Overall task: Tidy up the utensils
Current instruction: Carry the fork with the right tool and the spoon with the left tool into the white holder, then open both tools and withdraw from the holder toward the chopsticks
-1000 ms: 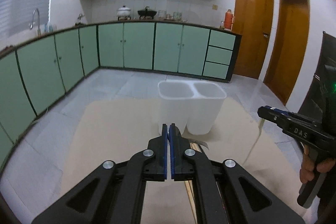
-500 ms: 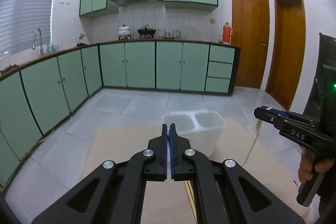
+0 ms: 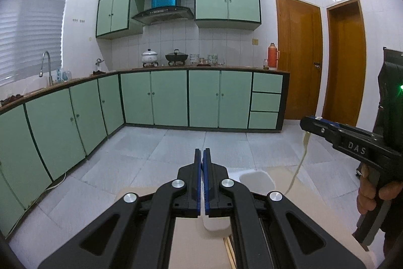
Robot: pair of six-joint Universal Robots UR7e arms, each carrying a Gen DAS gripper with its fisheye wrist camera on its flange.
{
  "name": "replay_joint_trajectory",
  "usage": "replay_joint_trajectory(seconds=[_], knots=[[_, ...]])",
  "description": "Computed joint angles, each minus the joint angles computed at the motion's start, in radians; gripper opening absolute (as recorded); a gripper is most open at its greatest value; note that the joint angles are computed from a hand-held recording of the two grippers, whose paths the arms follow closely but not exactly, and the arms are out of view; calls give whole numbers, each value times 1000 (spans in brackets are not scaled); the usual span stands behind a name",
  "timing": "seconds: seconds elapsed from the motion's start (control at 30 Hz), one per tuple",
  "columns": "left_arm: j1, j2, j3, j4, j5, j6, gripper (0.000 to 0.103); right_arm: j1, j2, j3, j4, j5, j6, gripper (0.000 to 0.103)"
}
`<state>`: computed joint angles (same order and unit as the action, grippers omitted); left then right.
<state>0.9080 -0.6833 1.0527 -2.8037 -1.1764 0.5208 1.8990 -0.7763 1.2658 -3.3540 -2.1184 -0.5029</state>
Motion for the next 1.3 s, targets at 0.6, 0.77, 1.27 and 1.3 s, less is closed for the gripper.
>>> replay_joint_trajectory(seconds=[0.6, 0.77, 1.27, 1.3], knots=[[32, 330, -474, 196, 45, 57, 2, -75, 153, -240, 175, -31, 47, 22], [42, 303, -427, 215, 32, 0, 7, -76, 132, -188, 159, -43, 69, 29], [23, -98, 268, 17, 41, -101, 40, -35, -62, 334, -112, -149, 156, 48], [24, -117, 304, 27, 43, -118, 40, -32, -70, 372, -117, -160, 173, 48]])
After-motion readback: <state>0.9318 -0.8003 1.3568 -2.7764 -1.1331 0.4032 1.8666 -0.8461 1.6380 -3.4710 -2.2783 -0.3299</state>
